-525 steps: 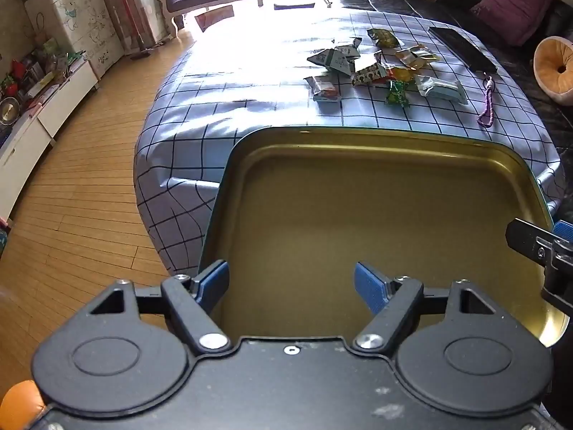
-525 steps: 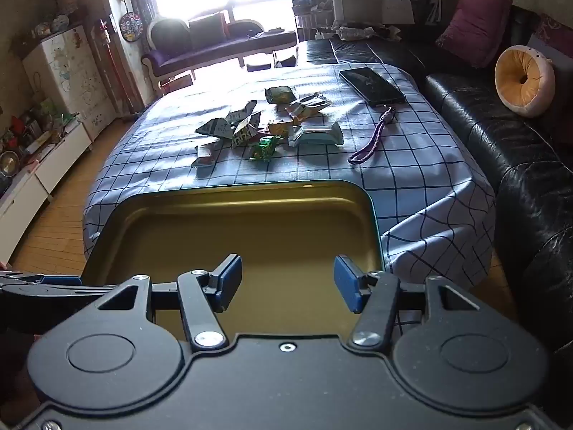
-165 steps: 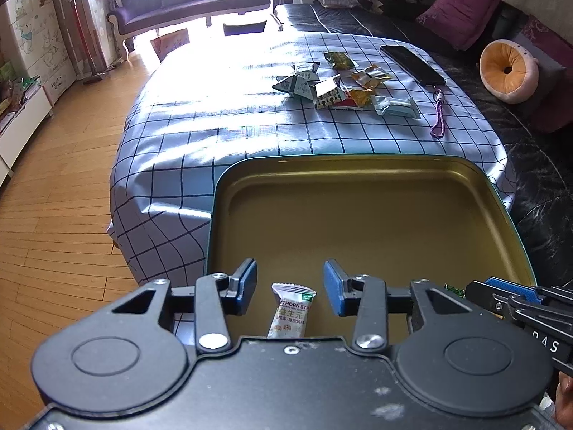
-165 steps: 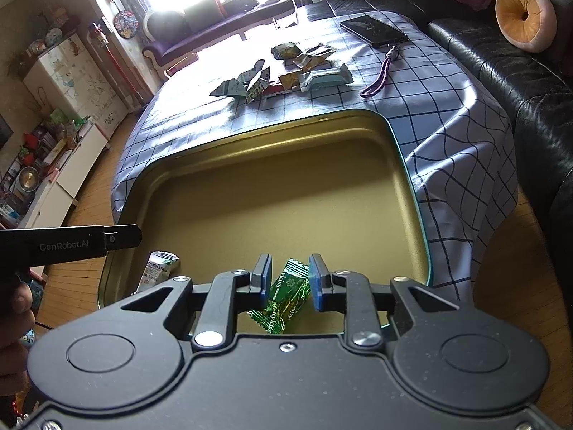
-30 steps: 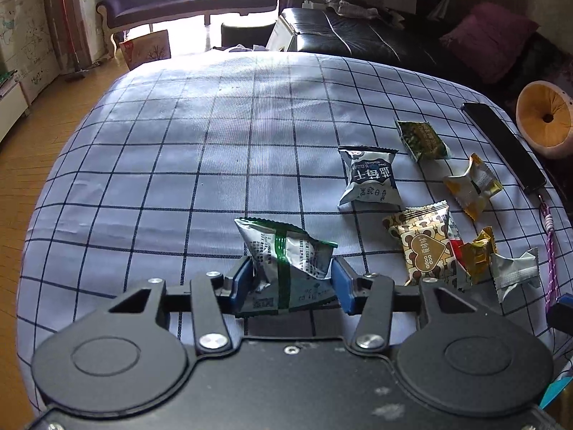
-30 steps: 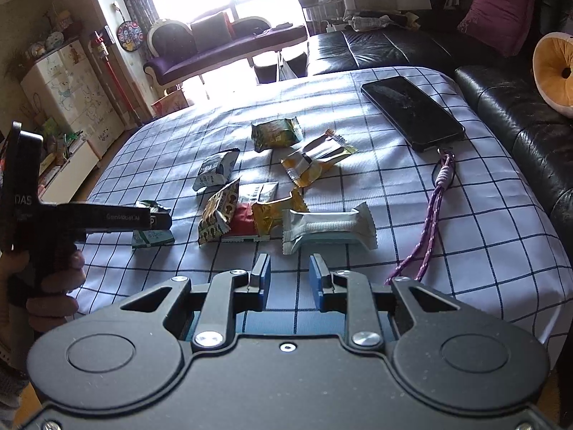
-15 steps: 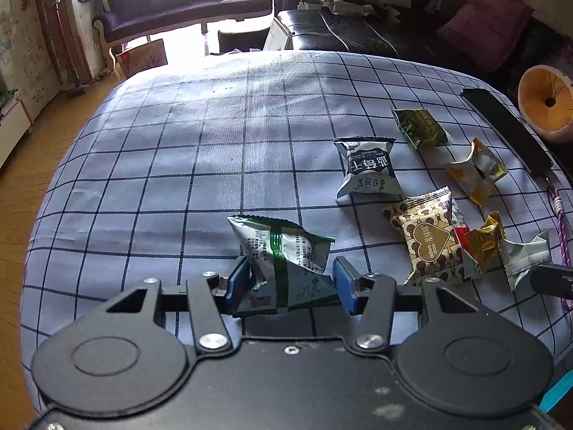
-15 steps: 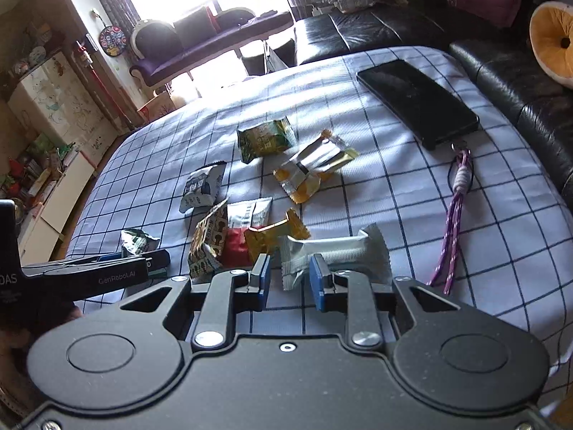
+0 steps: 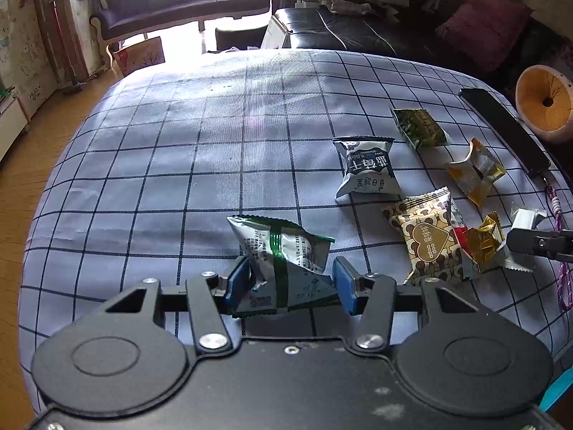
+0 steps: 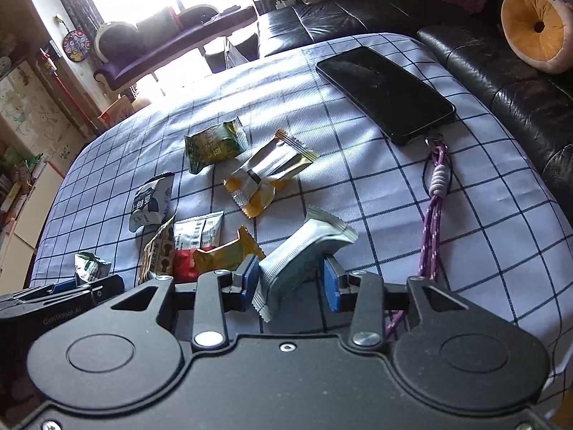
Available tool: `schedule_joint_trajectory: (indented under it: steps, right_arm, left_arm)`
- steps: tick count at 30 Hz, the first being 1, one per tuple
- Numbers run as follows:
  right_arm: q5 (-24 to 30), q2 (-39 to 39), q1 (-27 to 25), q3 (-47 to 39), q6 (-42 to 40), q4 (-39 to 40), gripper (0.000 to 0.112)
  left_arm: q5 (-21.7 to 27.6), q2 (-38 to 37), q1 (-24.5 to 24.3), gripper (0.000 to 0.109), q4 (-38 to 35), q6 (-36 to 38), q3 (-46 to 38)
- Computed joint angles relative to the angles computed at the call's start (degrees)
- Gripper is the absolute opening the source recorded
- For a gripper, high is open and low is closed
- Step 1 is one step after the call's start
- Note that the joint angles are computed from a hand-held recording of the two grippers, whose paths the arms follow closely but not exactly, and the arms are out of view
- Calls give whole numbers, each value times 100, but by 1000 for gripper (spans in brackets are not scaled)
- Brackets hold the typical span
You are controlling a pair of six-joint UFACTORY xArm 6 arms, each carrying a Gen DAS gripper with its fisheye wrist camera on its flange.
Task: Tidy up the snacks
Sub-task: 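Grasp the silver-white wrapped bar with the right tool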
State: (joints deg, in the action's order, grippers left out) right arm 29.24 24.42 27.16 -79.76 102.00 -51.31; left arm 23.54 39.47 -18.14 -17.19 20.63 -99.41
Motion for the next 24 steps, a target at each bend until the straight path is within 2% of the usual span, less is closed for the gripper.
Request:
schedule_joint_trajectory:
  steps: [7, 13, 19, 24]
  right_arm:
    - [208, 265, -5, -347, -87, 26, 52]
    - [273, 316, -20, -416, 171, -175, 51]
    - [441, 289, 21, -429, 248, -337, 31]
    - [486, 75, 75, -218, 499, -629, 31]
  left_arm:
    - [1, 11, 5, 53, -51, 56, -11]
    - [34, 24, 8, 53, -87, 44, -42]
    - [168, 29, 50, 51, -240, 71, -123]
    - [107, -45, 50, 48, -206, 85, -31]
